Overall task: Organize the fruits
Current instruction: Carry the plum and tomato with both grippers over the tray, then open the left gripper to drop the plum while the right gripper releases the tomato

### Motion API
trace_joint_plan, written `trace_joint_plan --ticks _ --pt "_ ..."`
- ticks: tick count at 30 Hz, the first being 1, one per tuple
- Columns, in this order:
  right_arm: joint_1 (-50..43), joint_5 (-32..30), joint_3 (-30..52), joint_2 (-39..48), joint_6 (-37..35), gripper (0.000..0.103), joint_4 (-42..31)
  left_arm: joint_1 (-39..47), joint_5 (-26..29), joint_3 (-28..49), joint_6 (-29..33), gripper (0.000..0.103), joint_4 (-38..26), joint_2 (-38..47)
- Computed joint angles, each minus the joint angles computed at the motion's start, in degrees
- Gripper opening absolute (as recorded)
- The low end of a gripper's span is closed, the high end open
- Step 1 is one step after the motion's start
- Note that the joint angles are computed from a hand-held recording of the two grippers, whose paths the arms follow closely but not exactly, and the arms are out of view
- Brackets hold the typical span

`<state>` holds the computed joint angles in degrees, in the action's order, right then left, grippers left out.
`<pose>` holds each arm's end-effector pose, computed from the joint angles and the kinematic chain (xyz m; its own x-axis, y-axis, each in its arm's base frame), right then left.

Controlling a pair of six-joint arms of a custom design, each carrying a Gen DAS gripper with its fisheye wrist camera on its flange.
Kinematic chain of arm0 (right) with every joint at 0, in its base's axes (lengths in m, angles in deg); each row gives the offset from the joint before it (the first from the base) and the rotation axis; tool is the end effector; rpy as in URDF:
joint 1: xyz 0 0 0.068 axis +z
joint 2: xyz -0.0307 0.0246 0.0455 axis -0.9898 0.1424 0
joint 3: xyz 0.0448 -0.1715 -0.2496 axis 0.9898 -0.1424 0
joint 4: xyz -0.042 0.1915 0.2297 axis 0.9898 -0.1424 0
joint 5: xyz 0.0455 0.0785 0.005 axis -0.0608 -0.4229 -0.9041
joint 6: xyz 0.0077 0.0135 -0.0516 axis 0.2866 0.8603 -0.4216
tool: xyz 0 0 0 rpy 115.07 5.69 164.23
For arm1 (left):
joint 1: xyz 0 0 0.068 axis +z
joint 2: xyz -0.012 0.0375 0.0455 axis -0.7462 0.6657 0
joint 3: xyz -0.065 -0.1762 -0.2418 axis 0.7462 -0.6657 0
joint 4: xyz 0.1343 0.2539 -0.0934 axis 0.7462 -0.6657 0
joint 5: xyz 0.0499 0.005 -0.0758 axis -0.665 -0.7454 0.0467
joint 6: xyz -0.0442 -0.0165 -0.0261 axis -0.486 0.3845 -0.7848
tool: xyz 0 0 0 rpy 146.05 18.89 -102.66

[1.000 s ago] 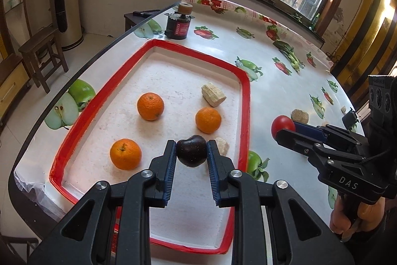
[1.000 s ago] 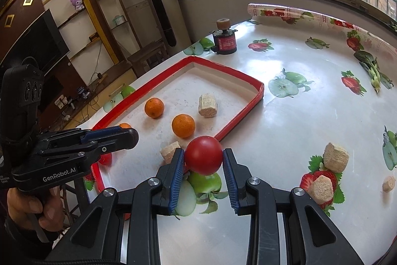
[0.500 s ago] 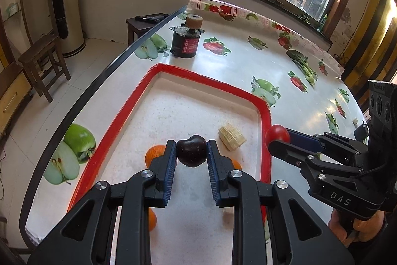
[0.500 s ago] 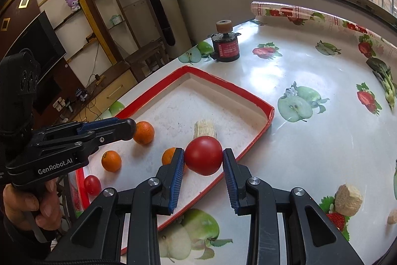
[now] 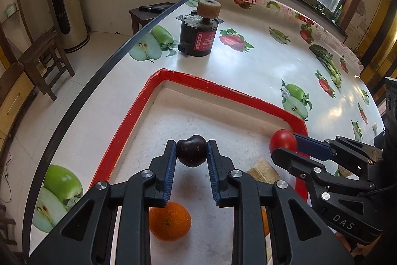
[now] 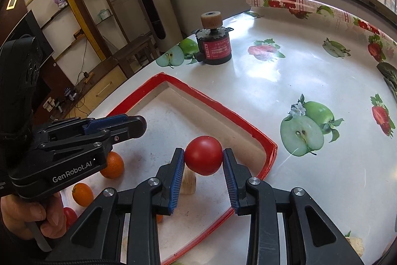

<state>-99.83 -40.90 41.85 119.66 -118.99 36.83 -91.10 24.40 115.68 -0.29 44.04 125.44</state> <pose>0.1857 -0.0406 0.1526 -0.7791 -0.2065 -0.5919 -0.3934 0.8962 0.2051 0.1819 -0.1571 0.1643 -0.8396 -0.0019 -0.5432 0.0912 0.9853 -0.1445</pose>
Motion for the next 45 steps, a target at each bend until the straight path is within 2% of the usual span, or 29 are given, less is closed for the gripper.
trace_joint_plan --ticks 7,16,20,24,29,36,38,40,45 --pt "1.5 1.2 -0.2 3.3 0.8 0.032 3.1 1.0 1.3 -0.2 0.5 0.022 1.9 2.4" --pt "2.0 1.2 -0.2 3.6 1.5 0.034 3.7 1.5 1.7 -0.1 0.8 0.024 2.1 2.5" --pt "1.6 1.0 -0.2 2.3 0.8 0.035 2.5 0.3 0.3 0.4 0.2 0.025 1.1 2.9" --pt "0.7 0.4 -0.3 0.3 -0.2 0.036 0.5 -0.8 -1.4 0.9 -0.9 0.035 -1.1 2.7" --pt "-1.4 -0.7 -0.6 -4.5 -3.5 0.036 -4.5 -1.7 -2.1 0.0 -2.5 0.035 -3.2 -0.6" --pt "-11.7 -6.2 0.2 -11.9 -14.3 0.038 -17.8 -6.2 -5.0 -0.6 -6.4 0.035 -7.4 -6.0" --pt "-16.4 -7.9 0.9 -13.0 -19.3 0.039 -22.5 -8.1 -6.1 -0.5 -8.1 0.037 -8.6 -7.2" --pt "-21.6 -9.5 1.8 -12.9 -25.2 0.039 -27.0 -10.1 -7.3 -0.3 -9.6 0.044 -9.6 -7.9" --pt "-35.5 -11.6 4.3 -8.9 -40.8 0.040 -36.6 -15.8 -9.9 0.9 -13.6 0.045 -11.9 -8.8"
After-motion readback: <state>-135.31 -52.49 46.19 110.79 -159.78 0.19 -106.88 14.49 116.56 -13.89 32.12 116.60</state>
